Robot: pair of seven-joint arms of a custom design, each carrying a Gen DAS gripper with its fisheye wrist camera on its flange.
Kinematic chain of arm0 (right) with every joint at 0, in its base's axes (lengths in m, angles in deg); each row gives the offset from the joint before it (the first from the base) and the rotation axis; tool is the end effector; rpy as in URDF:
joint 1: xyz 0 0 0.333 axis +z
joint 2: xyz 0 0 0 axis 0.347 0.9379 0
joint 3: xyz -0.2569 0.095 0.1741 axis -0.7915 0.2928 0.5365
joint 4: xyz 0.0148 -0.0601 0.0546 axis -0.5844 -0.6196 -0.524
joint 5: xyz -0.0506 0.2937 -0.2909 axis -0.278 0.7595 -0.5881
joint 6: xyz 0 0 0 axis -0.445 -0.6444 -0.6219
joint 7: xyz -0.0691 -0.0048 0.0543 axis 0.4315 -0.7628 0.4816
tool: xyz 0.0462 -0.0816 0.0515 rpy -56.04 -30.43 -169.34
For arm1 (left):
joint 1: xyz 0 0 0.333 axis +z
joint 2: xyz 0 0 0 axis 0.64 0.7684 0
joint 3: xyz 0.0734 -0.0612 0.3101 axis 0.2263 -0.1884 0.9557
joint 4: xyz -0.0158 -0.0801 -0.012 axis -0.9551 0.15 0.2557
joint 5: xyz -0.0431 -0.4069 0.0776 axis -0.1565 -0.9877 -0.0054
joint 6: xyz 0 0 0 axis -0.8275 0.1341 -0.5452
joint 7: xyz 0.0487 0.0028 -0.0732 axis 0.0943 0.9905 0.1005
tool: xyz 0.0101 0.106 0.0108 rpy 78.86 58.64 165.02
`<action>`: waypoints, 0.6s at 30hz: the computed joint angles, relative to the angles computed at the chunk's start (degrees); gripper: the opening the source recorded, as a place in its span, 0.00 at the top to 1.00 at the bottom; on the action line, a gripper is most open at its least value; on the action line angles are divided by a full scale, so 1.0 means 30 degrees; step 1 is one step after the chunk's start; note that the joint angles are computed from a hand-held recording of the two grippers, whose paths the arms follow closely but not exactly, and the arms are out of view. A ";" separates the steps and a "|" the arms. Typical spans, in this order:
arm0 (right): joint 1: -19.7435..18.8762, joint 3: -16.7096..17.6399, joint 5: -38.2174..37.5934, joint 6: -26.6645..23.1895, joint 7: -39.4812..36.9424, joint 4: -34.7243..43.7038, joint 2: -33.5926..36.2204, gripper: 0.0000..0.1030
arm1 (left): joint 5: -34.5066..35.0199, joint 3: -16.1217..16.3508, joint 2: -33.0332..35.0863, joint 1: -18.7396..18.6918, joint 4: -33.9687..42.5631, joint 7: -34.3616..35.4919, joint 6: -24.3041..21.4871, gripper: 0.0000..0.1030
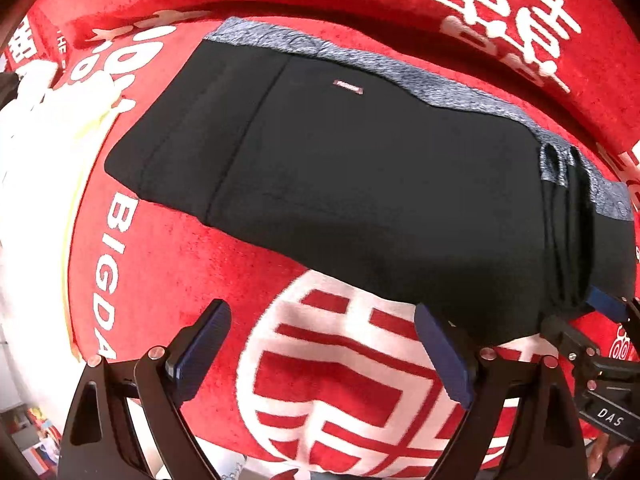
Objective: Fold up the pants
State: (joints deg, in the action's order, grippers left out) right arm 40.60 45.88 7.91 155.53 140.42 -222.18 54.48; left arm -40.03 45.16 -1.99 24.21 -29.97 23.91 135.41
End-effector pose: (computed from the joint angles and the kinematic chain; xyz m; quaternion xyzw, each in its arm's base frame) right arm 0.4502 0.2375 0.3296 -0.4943 0.8661 -0.0159 0.0728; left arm 0.5495 -0.3140 0.3485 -0.4779 0.8779 -0.0117 0.0294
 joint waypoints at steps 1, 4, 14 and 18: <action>0.0010 0.0020 -0.0061 -0.0078 0.0091 0.0045 0.0018 0.20 | 0.0086 0.0046 0.0099 0.0022 0.0083 0.0035 -0.0020 0.09; -0.0007 -0.0031 0.0134 -0.0273 0.0162 0.0164 0.0052 0.20 | -0.0031 0.0106 0.0451 0.0214 0.0463 0.0256 -0.0078 0.09; 0.0230 -0.0191 -0.0020 -0.1767 0.0077 0.1713 0.1282 0.11 | -0.1239 0.0296 0.1579 0.1091 0.1654 0.0769 -0.0064 0.09; 0.0317 -0.0317 0.0245 -0.1965 0.0248 0.2080 0.1450 0.11 | -0.0812 0.0610 0.2262 0.1276 0.2513 0.0435 0.0100 0.09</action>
